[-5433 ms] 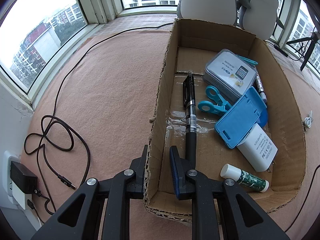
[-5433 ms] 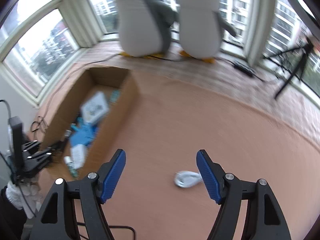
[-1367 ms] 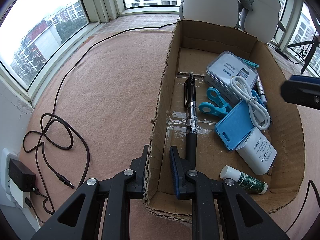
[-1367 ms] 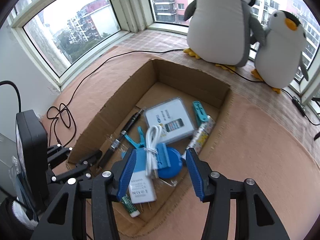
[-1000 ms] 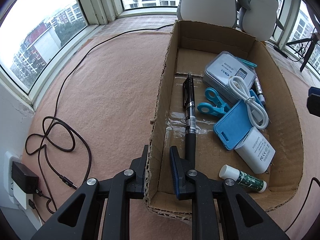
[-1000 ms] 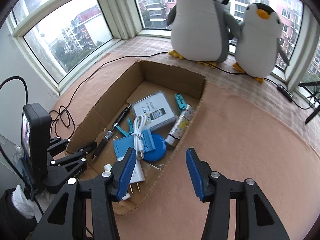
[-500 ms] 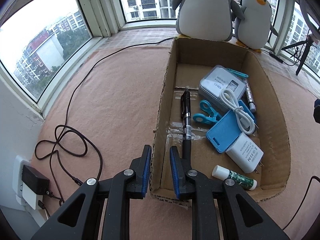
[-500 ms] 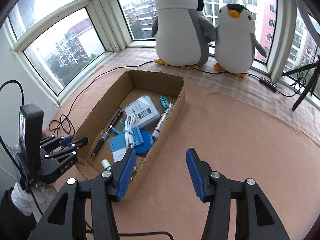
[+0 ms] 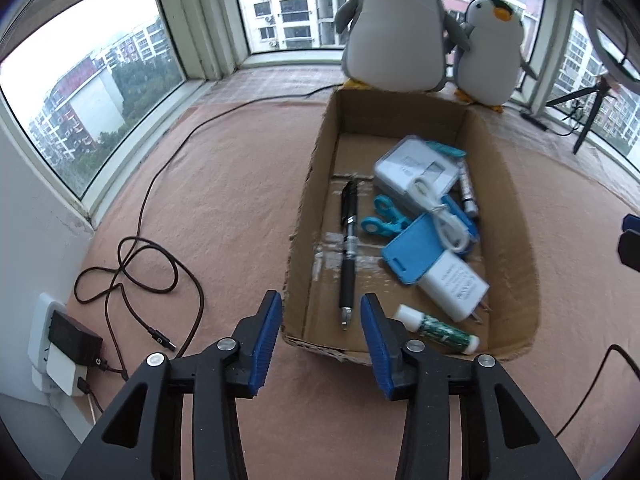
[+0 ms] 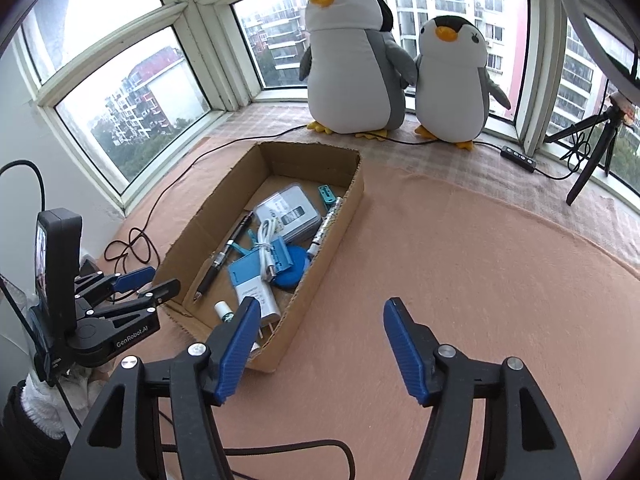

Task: Organize rigid objects

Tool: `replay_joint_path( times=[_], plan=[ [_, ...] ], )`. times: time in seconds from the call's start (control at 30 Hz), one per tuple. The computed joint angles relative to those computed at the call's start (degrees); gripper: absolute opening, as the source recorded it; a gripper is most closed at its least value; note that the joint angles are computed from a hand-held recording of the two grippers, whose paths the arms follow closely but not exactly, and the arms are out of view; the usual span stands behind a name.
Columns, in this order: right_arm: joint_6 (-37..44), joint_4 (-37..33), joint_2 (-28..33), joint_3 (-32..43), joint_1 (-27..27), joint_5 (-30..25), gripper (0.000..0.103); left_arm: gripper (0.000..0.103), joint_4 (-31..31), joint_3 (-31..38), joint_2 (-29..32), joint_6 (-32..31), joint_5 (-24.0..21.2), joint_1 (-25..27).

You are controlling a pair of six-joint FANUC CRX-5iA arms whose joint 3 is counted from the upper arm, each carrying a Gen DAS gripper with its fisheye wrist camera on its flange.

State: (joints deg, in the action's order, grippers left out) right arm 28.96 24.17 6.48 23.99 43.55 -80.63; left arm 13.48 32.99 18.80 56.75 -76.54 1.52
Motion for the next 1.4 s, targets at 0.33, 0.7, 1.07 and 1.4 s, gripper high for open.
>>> replay_joint_path(
  times=[0.33,0.7,1.07,1.4],
  plan=[
    [-2.4,5.4,-0.9,-0.1,2.8,-0.8,0.063,0.057,4.0,-2.6,-4.3,-2.3,2.1,0.1],
    [-4.9,8.2,-2.0,-1.5,4.8,-2.3,0.064,0.068,4.8,-3.0,-5.7,-2.6,2.3,0.1],
    [-6.5,9.6,-2.7,-2.3,5.7,-2.5,0.064,0.08,4.5,-2.6,-6.2,-1.7,2.2,0.2],
    [-8.1,12.1,-3.3,-3.0,6.9,-3.0,0.064,0.082,5.6,-3.4,-7.7,-2.2,3.5,0.4]
  ],
)
